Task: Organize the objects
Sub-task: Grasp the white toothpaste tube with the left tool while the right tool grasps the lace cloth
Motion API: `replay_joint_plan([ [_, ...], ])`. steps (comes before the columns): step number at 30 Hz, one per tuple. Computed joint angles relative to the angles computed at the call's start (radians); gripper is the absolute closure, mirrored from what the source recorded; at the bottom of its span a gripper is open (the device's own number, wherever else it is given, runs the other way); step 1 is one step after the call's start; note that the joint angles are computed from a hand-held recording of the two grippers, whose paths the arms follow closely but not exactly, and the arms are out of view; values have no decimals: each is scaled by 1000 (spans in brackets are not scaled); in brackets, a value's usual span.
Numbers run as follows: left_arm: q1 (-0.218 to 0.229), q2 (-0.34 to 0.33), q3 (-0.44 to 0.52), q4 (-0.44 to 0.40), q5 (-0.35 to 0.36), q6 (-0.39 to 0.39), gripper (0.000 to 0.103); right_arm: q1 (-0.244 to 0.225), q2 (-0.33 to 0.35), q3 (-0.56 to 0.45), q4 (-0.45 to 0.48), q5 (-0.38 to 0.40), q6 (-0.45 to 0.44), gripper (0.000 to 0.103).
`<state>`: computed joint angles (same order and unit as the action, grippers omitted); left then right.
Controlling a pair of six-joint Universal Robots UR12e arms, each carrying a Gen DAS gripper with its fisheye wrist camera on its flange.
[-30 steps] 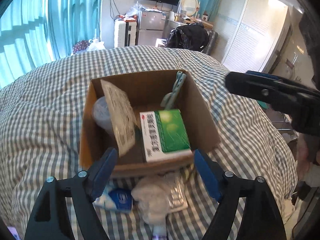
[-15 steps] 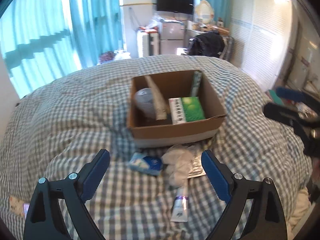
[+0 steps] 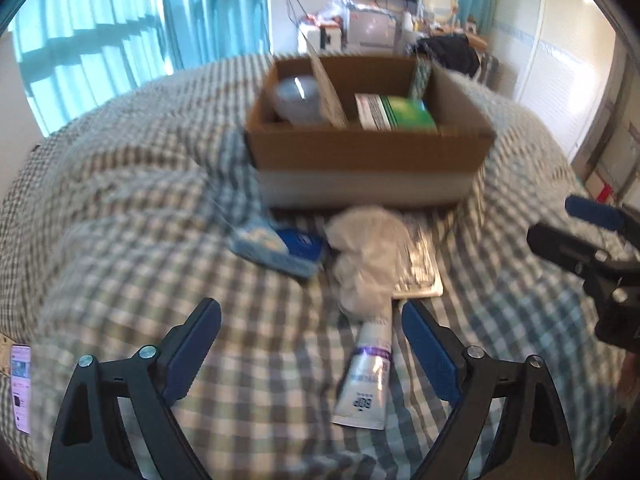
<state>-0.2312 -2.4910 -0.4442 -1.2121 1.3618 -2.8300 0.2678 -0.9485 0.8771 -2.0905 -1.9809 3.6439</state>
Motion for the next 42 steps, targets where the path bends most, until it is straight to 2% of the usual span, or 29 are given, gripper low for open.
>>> replay_joint_plan([
  [2,-5,-12,17,-62,-6,13,39,-2,-7,23,-8,11,12,19],
  [4,-8,-28,45,-132,-30,22,49,-5,-12,41,-8,24,23,19],
  [7,-19,-42,58,-187,-8,51,51,-9,-18,58,-12,42,43,19],
  [9,-25,-42,48,-184,19,64,51,-12,-24,70,-25,52,55,19],
  [10,-29,-34,25,-164,38,63,58,-13,-27,74,-29,55,58,19],
  [11,-30,-29,14,-155,44,60,70,-13,-29,79,-35,58,62,19],
  [13,-29,-11,-13,-141,34,66,77,-14,-33,86,-41,64,65,19],
  [21,2,126,-212,6,-38,51,77,-8,-47,100,-44,56,65,19],
  [23,17,132,-212,25,-47,34,77,-6,-46,97,-45,55,66,19],
  [26,33,113,-165,43,-44,6,77,-6,-30,70,-36,77,56,19],
  [31,49,55,-59,30,-21,-32,77,-9,38,-33,-32,188,12,19],
  [36,60,-7,52,-14,-13,-40,77,-11,152,-211,83,217,-43,19],
  [39,63,-34,97,-28,-23,-49,77,-16,229,-337,180,220,-62,28],
  [42,70,-51,128,-47,-50,-65,77,-21,310,-476,287,219,-78,45],
])
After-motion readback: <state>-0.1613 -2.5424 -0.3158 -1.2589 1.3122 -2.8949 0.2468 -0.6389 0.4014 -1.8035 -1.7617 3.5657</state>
